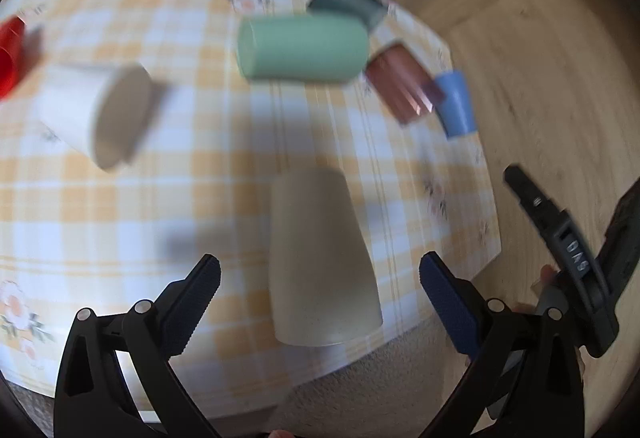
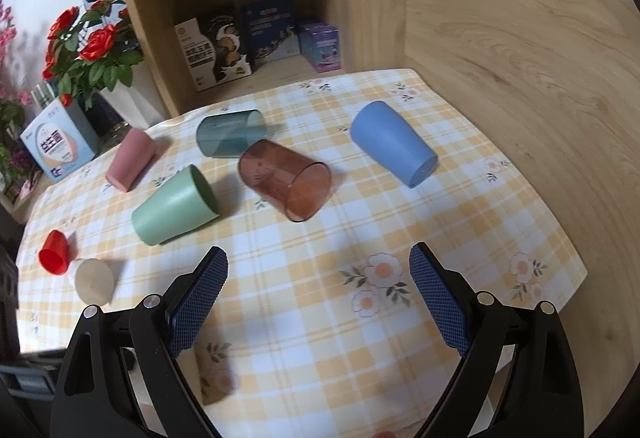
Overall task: Flip cup upside down
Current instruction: 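Open the left gripper and withdraw it from the beige cup, then move the right gripper to the standing beige cup and close on it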
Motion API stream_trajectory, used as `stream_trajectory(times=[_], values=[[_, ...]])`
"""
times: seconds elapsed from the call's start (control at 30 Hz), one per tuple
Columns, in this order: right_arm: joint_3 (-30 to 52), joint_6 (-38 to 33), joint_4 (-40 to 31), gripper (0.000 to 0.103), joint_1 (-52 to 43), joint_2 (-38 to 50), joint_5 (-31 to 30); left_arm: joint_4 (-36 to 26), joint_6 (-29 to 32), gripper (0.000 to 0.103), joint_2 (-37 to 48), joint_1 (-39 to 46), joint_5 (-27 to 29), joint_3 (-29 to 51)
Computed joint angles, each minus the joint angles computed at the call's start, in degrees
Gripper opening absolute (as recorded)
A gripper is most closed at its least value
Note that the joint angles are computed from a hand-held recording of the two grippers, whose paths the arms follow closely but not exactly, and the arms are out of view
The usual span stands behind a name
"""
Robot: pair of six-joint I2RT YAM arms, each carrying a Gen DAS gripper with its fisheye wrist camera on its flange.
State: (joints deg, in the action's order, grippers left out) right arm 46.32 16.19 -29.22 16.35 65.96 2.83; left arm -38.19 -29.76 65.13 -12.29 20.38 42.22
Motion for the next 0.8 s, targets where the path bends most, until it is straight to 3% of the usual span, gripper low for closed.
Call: stream_trajectory(times=[0.17,0.37,0.47,0.53,0.7,0.8], values=[[0.84,1.44,-0.93,0.089,2.38,1.12,-1.58,-1.84,3.75,0.097,-10.46,5.22,-4.37,-1.1],[1.87,3.88,-1.67,0.089,6.09,3.35,-3.25,-5.6,15.17,0.097,-22.08,15.39,-9.68,-2.6],[3.23,5.01,-2.26,0.089,9.05,4.79,-2.2,-7.48,20.61,0.097,-24.8,24.64,-9.09,-2.49],[4.27,5.29,-2.66,0.089,10.67,6.01,-2.54,-7.24,24.26,0.097,-26.1,32.41,-5.83,-2.71],[8.03,5.1,-4.56,0.089,13.33,9.86,-4.55,-8.98,30.36,0.097,-27.26,40.99,-3.43,-2.68],[10.72,4.91,-6.2,0.089,15.93,12.41,-2.23,-10.27,31.87,0.097,-27.5,43.42,-1.91,-2.96]])
